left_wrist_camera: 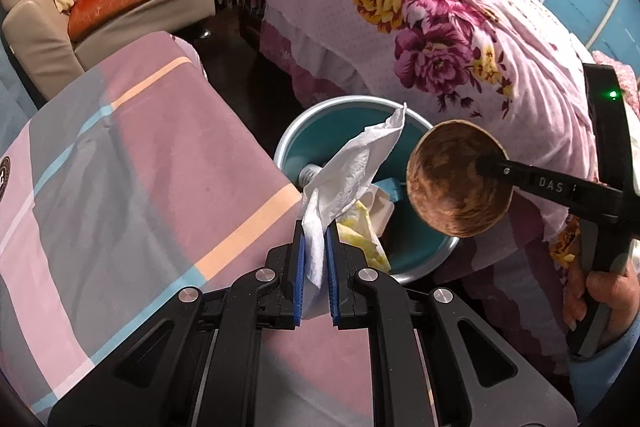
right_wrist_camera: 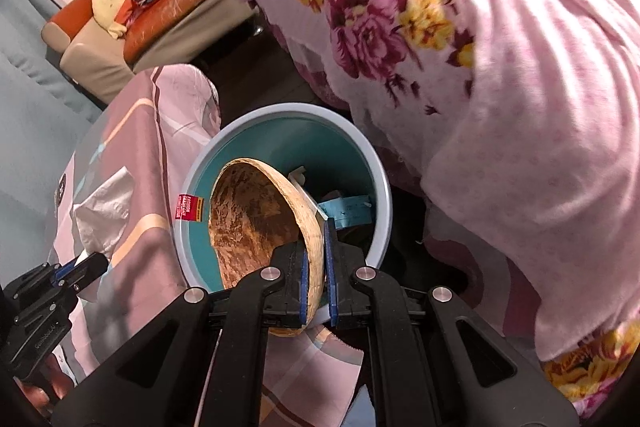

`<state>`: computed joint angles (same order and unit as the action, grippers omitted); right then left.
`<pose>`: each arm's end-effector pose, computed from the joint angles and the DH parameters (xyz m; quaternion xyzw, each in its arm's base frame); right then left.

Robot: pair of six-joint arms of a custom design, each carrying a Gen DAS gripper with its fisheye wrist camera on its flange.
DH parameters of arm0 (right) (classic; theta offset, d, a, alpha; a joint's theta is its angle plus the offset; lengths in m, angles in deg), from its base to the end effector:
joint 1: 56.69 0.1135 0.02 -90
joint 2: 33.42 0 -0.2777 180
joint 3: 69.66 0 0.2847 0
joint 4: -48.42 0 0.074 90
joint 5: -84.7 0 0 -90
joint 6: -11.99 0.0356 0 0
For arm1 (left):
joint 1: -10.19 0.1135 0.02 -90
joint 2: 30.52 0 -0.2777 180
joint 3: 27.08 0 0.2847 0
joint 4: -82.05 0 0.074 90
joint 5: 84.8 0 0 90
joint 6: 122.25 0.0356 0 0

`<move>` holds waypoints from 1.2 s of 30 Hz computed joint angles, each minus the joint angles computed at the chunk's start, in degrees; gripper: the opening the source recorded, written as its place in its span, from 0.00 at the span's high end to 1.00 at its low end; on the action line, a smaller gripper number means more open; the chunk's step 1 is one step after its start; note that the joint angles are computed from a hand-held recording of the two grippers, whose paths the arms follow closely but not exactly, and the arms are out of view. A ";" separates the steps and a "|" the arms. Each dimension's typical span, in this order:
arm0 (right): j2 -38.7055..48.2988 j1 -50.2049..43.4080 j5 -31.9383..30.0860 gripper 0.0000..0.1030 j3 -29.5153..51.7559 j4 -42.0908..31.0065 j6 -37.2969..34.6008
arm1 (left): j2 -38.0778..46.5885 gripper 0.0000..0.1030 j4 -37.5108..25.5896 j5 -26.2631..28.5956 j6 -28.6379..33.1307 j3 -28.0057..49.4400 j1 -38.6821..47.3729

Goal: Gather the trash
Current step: 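Carry the tissue with the left tool while the right tool carries the bowl to the bin, then open the right tool to drop the bowl while the left tool drops the tissue in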

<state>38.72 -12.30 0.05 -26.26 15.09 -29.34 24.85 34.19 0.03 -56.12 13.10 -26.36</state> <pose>0.1708 0.1625 0.1442 0.0475 0.9683 0.1438 0.1987 0.1518 -0.1085 0.1698 0.0968 0.9667 -0.0792 0.2232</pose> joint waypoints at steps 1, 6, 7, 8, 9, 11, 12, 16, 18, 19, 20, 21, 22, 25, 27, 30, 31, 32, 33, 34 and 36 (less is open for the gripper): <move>1.04 -0.27 -0.48 0.93 0.25 0.67 -0.43 | 0.78 0.90 0.55 0.24 0.21 0.14 0.33; 6.09 -1.36 -3.53 0.89 1.81 3.93 -3.18 | 3.51 0.90 2.86 1.67 1.20 0.67 2.28; 7.41 -1.62 -4.23 0.85 2.17 4.65 -3.72 | 3.75 0.90 3.06 1.89 1.27 0.73 2.53; 7.83 -1.73 -4.62 0.80 2.31 4.82 -3.79 | 4.25 0.90 3.49 2.17 1.31 0.80 2.77; 8.61 -2.01 -5.29 0.79 2.39 5.40 -3.92 | 4.57 0.90 3.79 2.34 1.37 0.81 2.94; 9.37 -2.01 -5.50 0.79 2.50 5.96 -3.50 | 5.14 0.90 4.26 2.62 1.40 0.78 3.11; 9.27 -2.19 -5.63 0.79 2.23 6.11 -3.28 | 5.23 0.90 4.37 2.76 1.46 0.68 3.19; 7.69 -2.59 -5.07 0.78 1.38 5.51 -2.76 | 6.17 0.90 5.23 3.48 1.61 0.47 3.53; 6.26 -2.72 -4.54 0.73 0.76 4.88 -2.30 | 6.77 0.90 5.73 3.55 1.42 0.51 3.13; 5.42 -2.74 -4.16 0.70 0.58 4.41 -2.07 | 6.93 0.90 5.90 3.57 1.32 0.52 2.93; 4.10 -2.47 -3.50 0.64 0.24 3.76 -1.67 | 7.19 0.90 6.13 3.62 1.15 0.59 2.63; 3.72 -2.46 -3.28 0.60 0.29 3.41 -1.67 | 7.34 0.90 6.24 3.65 1.07 0.66 2.43; 2.79 -2.22 -2.64 0.57 0.21 2.69 -1.43 | 7.47 0.90 6.34 3.57 0.89 0.73 2.09; 0.71 -2.08 -1.48 0.41 0.10 1.32 -1.24 | 7.78 0.90 6.76 3.63 0.67 0.85 1.46; -0.23 -2.06 -0.99 0.37 0.29 0.19 -1.39 | 8.25 0.90 7.20 3.67 0.54 1.03 0.95; -2.30 -1.95 -0.01 0.30 0.50 -1.80 -1.32 | 9.13 0.90 8.05 3.75 0.26 1.30 0.22; -2.86 -1.69 0.65 0.29 0.89 -2.94 -1.37 | 9.66 0.90 8.59 3.89 0.17 1.43 -0.05; -3.45 -1.39 1.13 0.28 1.23 -3.97 -1.30 | 10.06 0.90 8.95 4.06 0.16 1.54 -0.15; -3.93 -1.26 1.30 0.26 1.35 -4.53 -1.19 | 10.53 0.90 9.41 4.29 0.12 1.65 -0.26; -4.78 -0.97 1.84 0.26 1.43 -5.34 -0.96 | 10.99 0.90 9.93 4.58 0.10 1.72 -0.33; -5.64 -0.31 3.05 0.25 1.55 -6.46 -0.52 | 12.15 0.90 11.18 5.04 0.09 1.88 -0.60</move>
<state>33.09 -12.62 3.10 -24.71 8.64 -29.86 37.00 45.38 5.07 -56.03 14.98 -26.96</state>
